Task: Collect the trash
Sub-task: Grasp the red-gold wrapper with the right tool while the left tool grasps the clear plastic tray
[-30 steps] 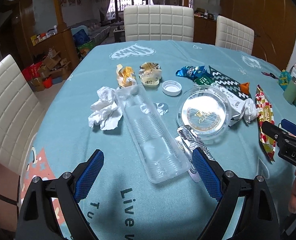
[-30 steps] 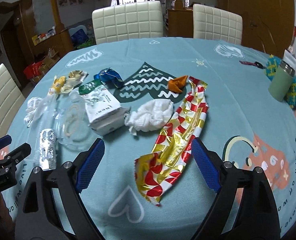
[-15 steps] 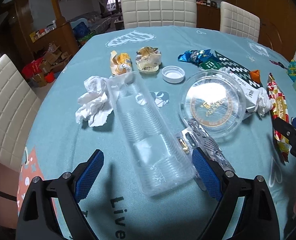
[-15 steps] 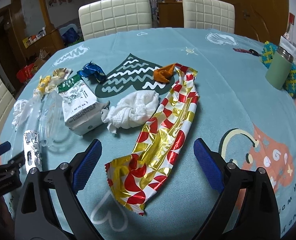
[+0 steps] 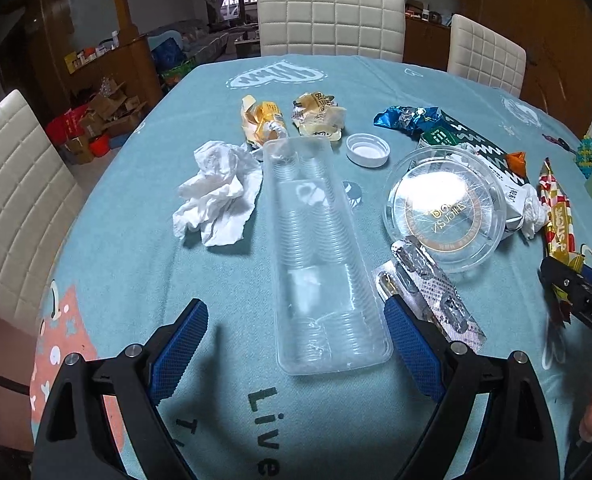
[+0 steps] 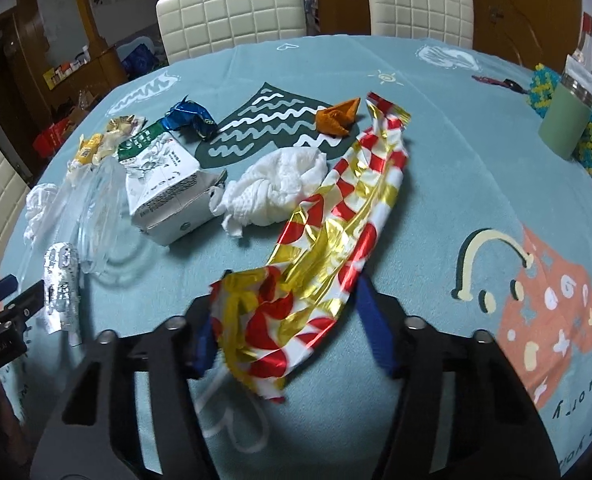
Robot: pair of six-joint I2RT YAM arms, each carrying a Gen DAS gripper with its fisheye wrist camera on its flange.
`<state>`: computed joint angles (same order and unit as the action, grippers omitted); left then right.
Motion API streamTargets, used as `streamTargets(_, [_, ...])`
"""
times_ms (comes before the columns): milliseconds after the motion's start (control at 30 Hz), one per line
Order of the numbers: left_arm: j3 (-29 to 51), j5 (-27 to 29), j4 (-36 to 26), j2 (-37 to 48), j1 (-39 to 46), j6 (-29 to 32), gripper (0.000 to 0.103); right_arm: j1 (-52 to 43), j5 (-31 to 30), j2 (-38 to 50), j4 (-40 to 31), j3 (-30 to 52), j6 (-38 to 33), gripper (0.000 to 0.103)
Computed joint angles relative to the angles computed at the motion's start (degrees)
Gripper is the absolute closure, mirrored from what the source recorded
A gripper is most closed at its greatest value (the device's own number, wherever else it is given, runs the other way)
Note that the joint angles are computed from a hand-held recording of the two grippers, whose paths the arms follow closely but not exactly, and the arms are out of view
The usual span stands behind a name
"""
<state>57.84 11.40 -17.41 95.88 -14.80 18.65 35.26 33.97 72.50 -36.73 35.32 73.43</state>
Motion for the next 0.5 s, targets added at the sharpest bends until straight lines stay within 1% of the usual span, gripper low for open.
streamTargets(33, [-0.03,0.24,-0.01,-0.07,0.21,0.07,0.016,0.25,0.27,0.05,-0.26,0.14,0.34,0.058])
streamTargets(67, [-0.09,0.45,-0.01,-0.19,0.40,0.15,0.017,0.79,0.94,0.45,-0.85,0.55,0.74,0.062])
streamTargets(100, [-0.15,0.67,-0.04,-0.27,0.64,0.27,0.019,1.27,1.87,1.29,-1.95,1.27,1.10,0.069])
streamTargets(167, [-0.22,1.28,-0.28,-0.19,0.98,0.37,0.022,2.56,3.80,2.67,-4.47,2.62,2.90,0.073])
streamTargets(200, [-0.09,1.83,-0.63,-0.03,1.29,0.45,0.027,2.75,4.10,2.71,-5.08,2.86,3.34,0.075])
streamTargets(267, [0.02,2.88,-1.30,0.23,1.73,0.75,0.040,3.43,4.96,3.01,-6.57,3.55,4.44,0.076])
streamTargets(300, [0.01,3.23,-1.59,0.29,1.90,0.93,0.053,4.00,5.64,3.09,-7.34,3.92,5.04,0.077])
streamTargets(400, [0.07,5.22,-2.59,0.19,2.51,1.65,0.053,5.72,7.65,3.65,-9.79,5.44,6.64,0.077])
streamTargets(500, [-1.55,6.51,-1.18,-2.09,2.98,1.51,0.054,7.67,9.36,4.03,-11.27,7.06,7.19,0.077])
